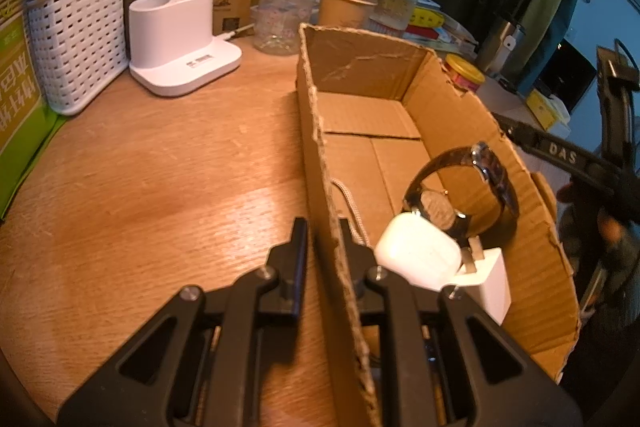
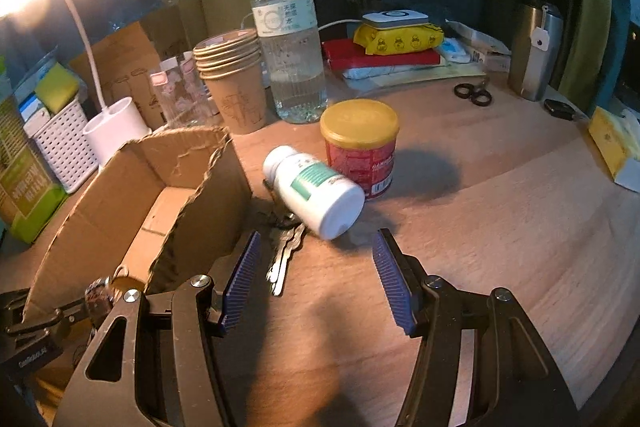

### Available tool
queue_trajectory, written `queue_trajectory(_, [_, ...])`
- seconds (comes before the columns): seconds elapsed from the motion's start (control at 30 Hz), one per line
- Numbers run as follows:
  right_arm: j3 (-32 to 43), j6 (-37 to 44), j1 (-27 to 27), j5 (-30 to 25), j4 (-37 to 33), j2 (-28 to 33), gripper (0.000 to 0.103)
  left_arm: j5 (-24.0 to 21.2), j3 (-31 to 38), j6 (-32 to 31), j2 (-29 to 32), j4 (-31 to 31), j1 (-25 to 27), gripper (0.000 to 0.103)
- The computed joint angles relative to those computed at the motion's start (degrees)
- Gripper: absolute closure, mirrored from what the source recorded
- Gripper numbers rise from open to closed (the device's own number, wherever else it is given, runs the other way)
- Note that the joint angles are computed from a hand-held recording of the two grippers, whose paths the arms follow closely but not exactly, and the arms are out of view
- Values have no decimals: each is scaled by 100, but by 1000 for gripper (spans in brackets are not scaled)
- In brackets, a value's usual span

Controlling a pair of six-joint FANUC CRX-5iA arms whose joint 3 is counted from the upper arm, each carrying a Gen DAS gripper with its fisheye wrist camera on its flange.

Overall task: Organize rigid objects
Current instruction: 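Move the right gripper to the white pill bottle and close on it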

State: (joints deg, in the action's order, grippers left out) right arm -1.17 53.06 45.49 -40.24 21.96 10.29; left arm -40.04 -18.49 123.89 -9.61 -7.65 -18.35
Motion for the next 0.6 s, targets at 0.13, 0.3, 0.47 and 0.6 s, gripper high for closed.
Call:
queue_trajectory(0.13, [187, 161, -83, 23, -56, 141, 42, -1, 6, -4, 6, 4, -5, 88])
queue_trajectory(0.3, [489, 349, -138, -74, -142, 385, 42, 5, 19, 3, 27, 1, -13, 88])
queue_trajectory(0.47, [730, 533, -161, -221, -273, 594, 42, 1, 27, 16, 32, -6, -21, 88])
queue_trajectory(0.6, [849, 647, -182, -269, -382, 691, 42, 1, 22, 8, 27, -3, -16, 88])
